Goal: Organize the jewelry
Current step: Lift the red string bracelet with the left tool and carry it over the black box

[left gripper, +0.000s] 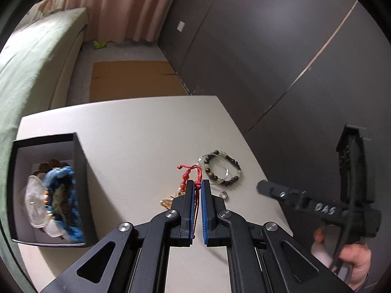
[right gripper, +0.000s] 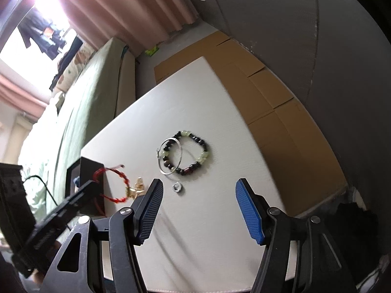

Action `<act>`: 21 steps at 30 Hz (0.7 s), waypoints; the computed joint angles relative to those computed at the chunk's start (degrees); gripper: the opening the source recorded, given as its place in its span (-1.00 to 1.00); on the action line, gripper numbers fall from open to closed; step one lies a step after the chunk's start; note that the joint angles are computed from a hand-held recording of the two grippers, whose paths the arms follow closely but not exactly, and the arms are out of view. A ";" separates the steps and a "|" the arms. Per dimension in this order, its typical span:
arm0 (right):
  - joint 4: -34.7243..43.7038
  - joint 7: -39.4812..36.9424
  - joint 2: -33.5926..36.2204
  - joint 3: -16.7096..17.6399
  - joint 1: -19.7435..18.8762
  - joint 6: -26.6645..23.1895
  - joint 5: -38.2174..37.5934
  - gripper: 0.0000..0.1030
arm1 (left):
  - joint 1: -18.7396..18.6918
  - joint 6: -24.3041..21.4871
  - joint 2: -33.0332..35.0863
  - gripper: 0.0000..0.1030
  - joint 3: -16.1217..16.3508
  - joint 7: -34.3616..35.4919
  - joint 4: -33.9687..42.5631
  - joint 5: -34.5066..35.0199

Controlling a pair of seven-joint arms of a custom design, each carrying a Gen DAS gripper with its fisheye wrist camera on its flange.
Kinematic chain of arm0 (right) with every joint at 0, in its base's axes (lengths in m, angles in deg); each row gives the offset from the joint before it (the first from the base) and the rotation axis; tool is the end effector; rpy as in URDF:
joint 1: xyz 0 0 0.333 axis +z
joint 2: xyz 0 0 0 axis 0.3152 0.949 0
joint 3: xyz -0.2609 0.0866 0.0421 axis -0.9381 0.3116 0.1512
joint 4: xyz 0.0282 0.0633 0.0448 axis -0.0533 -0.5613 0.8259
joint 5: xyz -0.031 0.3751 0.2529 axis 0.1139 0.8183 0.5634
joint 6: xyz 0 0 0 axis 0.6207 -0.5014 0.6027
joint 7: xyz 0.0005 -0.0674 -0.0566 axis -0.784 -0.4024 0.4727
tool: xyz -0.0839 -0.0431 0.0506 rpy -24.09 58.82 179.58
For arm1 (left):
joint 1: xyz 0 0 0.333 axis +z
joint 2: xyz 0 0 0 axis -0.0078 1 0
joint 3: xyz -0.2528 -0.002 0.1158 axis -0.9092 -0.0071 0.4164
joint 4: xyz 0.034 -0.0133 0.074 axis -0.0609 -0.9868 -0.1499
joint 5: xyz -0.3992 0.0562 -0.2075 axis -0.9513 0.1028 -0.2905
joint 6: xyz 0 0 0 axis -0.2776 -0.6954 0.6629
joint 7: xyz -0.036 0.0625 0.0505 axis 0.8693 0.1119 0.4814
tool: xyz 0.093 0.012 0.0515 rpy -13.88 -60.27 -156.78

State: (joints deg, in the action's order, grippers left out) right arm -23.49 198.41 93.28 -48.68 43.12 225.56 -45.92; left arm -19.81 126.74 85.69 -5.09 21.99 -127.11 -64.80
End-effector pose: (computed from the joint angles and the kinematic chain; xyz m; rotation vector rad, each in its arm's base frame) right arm 0.6034 0.3820 0.4556 -1.5393 2.0657 -0.0794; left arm 0.6455 -0.4003 0.5044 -1.8151 2.2831 -1.1017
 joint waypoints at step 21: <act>27.17 -3.89 18.70 -3.33 9.58 -25.03 -16.24 -0.31 | 3.16 4.17 -9.03 -0.91 2.32 -6.97 -11.34 4.72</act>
